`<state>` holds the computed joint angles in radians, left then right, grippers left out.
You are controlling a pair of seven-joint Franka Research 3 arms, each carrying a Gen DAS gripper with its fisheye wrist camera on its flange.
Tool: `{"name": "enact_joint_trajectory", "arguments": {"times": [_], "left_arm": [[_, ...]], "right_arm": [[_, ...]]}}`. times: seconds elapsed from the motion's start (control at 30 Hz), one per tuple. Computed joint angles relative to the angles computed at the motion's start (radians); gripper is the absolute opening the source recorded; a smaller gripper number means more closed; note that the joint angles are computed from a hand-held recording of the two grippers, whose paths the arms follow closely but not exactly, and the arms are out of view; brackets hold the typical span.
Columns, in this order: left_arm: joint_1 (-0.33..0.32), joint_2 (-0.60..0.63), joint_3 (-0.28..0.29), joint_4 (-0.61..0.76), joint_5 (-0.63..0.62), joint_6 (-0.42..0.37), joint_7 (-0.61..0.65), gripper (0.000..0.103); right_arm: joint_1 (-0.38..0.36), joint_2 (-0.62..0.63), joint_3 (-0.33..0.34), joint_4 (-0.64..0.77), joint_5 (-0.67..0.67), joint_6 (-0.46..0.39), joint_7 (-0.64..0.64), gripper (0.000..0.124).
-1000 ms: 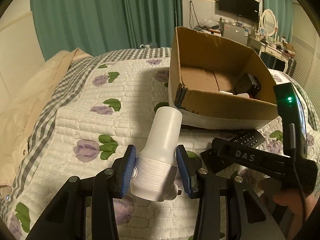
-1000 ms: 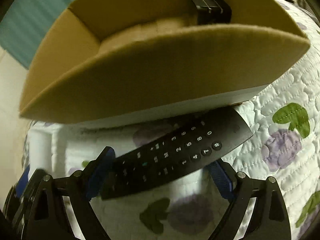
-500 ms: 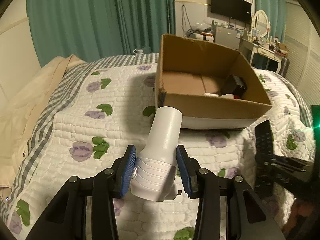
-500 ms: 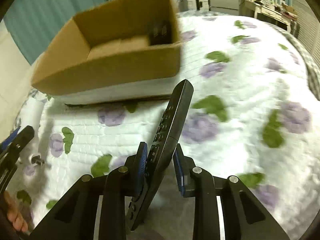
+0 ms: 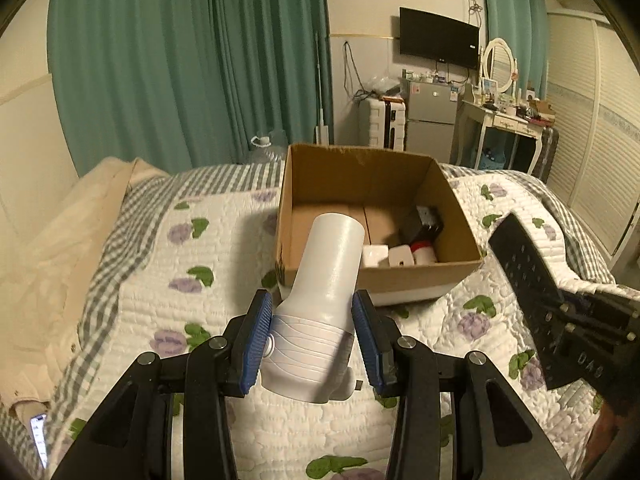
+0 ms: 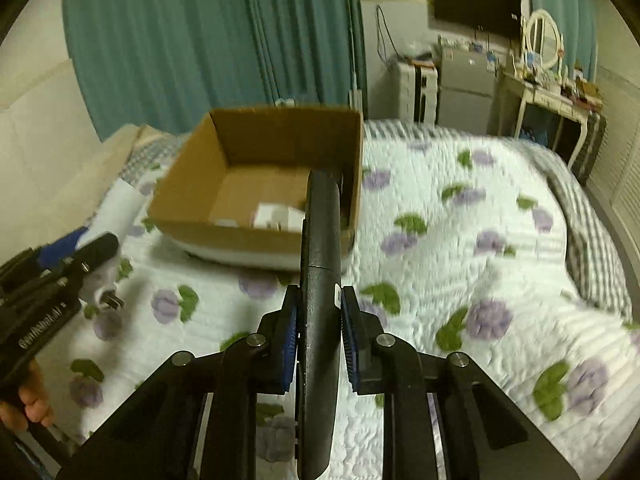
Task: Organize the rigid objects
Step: 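Carry the device and remote into the box and open both tools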
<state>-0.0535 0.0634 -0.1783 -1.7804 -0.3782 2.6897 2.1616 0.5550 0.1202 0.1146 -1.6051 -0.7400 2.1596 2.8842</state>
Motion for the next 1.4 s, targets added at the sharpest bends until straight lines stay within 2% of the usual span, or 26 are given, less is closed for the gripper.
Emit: {"name": "enact_joint_trajectory", "arguments": {"times": [0.2,0.33,0.53,0.7,0.77,0.93,0.97,1.0,1.03,1.13,1.4], "left_arm": [[-0.008,0.047,-0.011,0.088,0.044,-0.015,-0.038,0.042],[-0.01,0.135,-0.024,0.223,0.112,-0.042,-0.101,0.042],[-0.05,0.353,-0.031,0.539,0.28,-0.126,-0.227,0.042],[-0.092,0.521,-0.031,0.763,0.385,-0.232,-0.289,0.042],[-0.106,0.561,-0.028,0.803,0.412,-0.256,-0.301,0.043],[-0.105,0.611,-0.045,0.847,0.414,-0.294,-0.302,0.046],[-0.106,0.61,-0.046,0.841,0.416,-0.287,-0.298,0.05],[-0.111,0.606,-0.04,0.834,0.425,-0.279,-0.302,0.062],[-0.115,0.6,-0.034,0.825,0.435,-0.267,-0.307,0.064],[-0.125,0.581,-0.021,0.796,0.468,-0.221,-0.328,0.064],[-0.119,0.597,-0.015,0.817,0.488,-0.202,-0.36,0.064]], "right_arm": [[0.001,0.044,-0.019,0.134,-0.044,-0.008,-0.102,0.019],[-0.005,0.096,-0.046,0.233,-0.035,0.015,-0.196,0.019],[-0.015,0.223,-0.108,0.413,0.037,0.065,-0.34,0.019],[-0.028,0.298,-0.153,0.471,0.132,0.118,-0.416,0.019],[-0.03,0.305,-0.168,0.452,0.159,0.144,-0.421,0.019],[-0.039,0.306,-0.185,0.399,0.21,0.191,-0.426,0.019],[-0.04,0.302,-0.187,0.388,0.215,0.2,-0.426,0.019],[-0.042,0.302,-0.189,0.385,0.222,0.206,-0.43,0.019],[-0.043,0.302,-0.191,0.384,0.225,0.211,-0.432,0.019],[-0.043,0.308,-0.196,0.395,0.232,0.22,-0.441,0.019],[-0.086,0.441,-0.186,0.568,0.369,0.206,-0.58,0.019]]}}
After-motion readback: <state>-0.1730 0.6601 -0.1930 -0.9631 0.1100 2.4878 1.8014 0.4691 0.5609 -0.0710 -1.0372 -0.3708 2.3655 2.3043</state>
